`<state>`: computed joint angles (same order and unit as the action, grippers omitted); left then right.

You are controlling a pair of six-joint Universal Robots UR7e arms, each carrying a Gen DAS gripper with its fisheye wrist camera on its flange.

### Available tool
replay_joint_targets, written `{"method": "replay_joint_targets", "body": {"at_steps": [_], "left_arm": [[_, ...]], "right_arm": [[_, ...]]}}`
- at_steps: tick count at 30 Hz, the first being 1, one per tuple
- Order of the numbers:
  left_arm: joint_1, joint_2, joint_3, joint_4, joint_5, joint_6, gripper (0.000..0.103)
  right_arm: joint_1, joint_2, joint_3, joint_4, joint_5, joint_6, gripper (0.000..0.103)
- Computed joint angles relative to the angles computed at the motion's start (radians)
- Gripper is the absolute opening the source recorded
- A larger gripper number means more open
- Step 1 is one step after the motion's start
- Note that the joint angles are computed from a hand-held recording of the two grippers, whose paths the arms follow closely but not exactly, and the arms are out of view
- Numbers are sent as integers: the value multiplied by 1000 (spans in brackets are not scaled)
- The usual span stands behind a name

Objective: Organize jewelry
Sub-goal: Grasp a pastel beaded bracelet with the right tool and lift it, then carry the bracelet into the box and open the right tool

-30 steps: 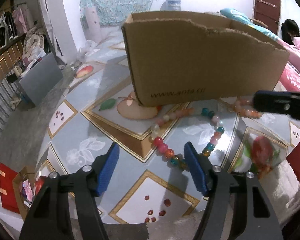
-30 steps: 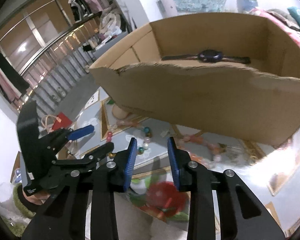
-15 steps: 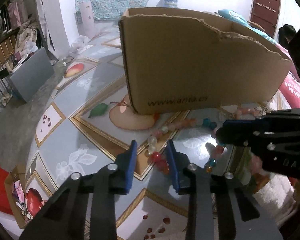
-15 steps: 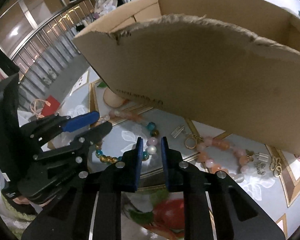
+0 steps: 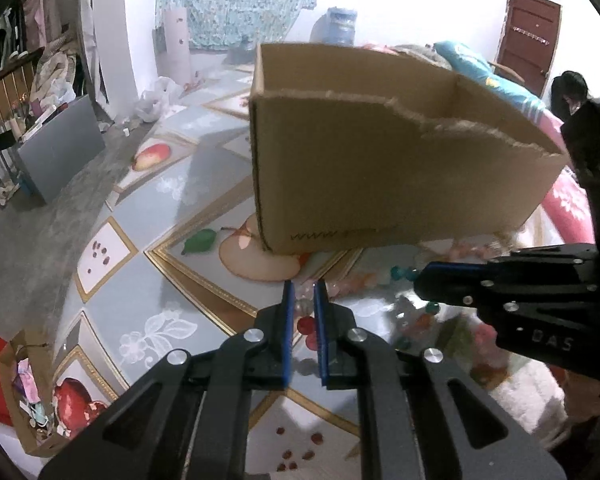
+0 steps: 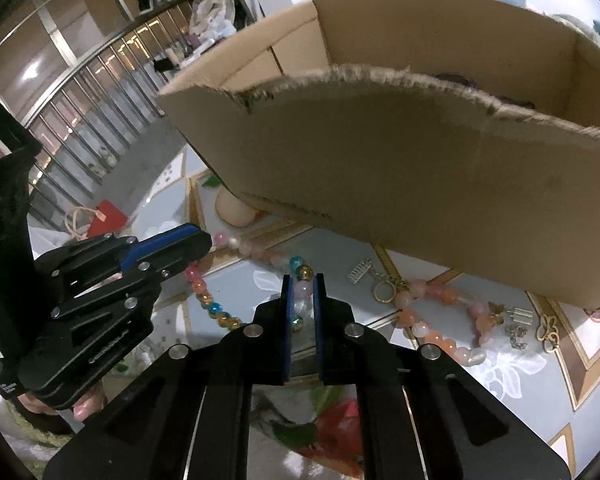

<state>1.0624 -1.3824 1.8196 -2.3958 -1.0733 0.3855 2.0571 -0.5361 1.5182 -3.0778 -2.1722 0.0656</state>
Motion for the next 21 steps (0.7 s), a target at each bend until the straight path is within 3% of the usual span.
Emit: {"method": "replay_joint_targets", "body": {"at_steps": [14,21], "left_arm": [[-115,-103,33,-13,-11,-29,9],[-179,-103,-5,-51,-35,5,9]], "right_arm": [[50,-46,72,-175,16,-82,7],[77,-89,83,-273,46,-171,7]]}}
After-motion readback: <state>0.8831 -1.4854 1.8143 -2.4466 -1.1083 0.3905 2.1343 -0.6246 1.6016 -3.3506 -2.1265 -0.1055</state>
